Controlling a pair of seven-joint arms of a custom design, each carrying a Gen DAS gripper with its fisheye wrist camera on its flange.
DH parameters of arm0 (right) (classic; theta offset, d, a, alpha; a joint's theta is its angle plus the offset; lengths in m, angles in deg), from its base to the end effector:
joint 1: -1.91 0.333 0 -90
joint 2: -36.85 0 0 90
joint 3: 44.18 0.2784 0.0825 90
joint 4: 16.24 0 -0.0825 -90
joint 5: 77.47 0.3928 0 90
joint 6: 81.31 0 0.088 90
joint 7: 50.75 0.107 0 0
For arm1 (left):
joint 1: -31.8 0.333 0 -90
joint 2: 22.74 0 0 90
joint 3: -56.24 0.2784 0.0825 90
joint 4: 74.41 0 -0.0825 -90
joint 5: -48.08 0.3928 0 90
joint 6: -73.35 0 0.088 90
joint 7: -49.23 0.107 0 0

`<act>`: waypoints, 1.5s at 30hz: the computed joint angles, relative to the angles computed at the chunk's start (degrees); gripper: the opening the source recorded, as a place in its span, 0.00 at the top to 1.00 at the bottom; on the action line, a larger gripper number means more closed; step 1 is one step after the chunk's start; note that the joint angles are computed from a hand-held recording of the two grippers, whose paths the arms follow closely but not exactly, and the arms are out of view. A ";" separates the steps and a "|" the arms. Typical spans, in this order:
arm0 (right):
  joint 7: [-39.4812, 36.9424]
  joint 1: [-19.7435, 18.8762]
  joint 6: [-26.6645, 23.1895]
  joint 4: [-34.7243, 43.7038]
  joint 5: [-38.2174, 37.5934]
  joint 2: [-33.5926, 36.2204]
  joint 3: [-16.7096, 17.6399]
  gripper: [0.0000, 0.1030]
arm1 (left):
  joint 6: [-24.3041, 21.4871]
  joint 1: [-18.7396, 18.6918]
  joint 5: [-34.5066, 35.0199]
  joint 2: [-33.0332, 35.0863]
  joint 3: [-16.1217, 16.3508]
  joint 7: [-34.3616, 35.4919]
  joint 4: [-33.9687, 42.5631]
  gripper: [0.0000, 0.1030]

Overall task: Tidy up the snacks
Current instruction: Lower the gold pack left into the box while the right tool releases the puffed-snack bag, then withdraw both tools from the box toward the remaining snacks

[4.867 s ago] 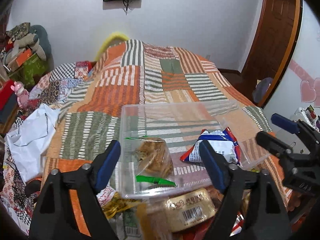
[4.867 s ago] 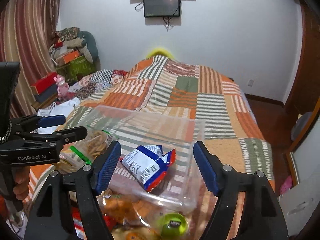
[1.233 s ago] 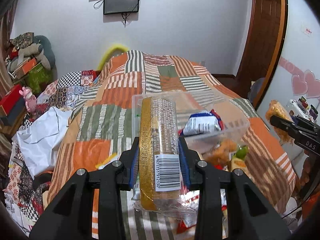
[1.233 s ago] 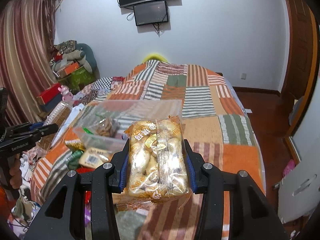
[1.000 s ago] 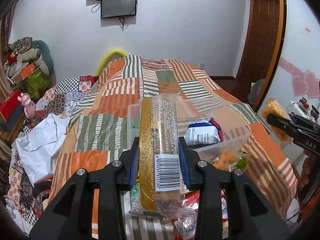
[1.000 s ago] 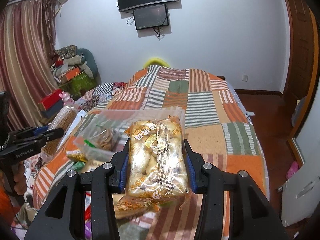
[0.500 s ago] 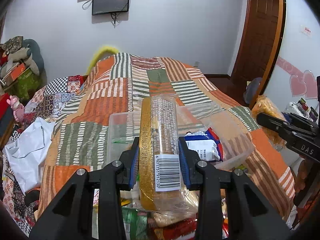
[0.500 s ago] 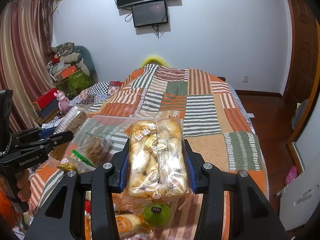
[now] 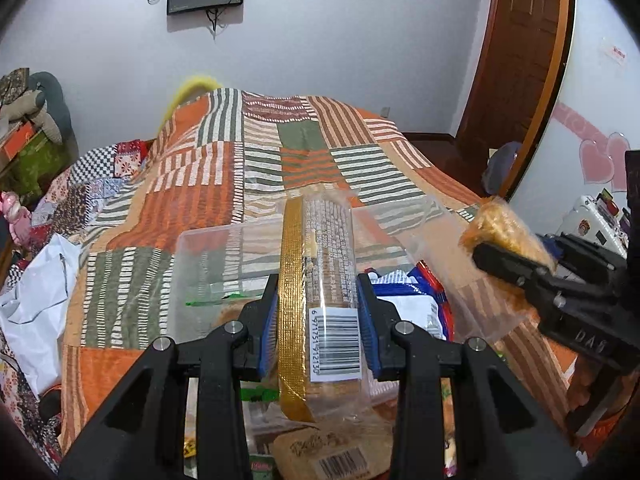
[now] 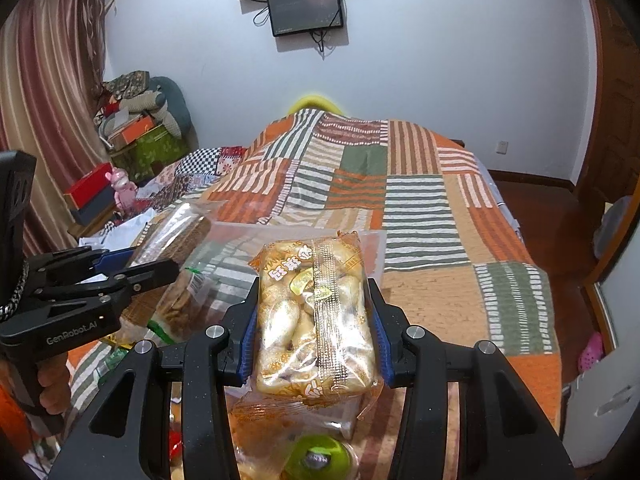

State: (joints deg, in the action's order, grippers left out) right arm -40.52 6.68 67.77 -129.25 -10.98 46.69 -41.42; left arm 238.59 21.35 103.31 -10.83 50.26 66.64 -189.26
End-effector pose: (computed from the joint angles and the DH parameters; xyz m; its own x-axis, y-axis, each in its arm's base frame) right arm 0.6203 0.0622 0.3820 0.6248 -0.7691 -0.1350 -0.5617 -0.3226 -0.7618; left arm 0.5847 -0.2196 0.3722 0.0878 -0.9912 0.0995 -0.6932 -0.1325 -0.7085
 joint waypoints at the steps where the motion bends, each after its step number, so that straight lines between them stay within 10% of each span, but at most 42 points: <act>1: 0.23 0.06 -0.09 0.32 -0.23 0.34 0.01 0.59 | 0.27 0.39 -1.41 0.60 -0.32 1.07 0.41 0.66; 21: 6.09 0.37 -0.81 3.02 -8.17 4.24 1.11 0.58 | -3.52 -0.28 -14.01 8.56 -0.79 13.37 7.81 0.65; 45: -1.23 0.35 -0.35 -5.79 -1.70 -6.50 -1.13 0.40 | -4.78 -0.85 -3.72 -6.45 -1.97 2.25 -6.80 0.52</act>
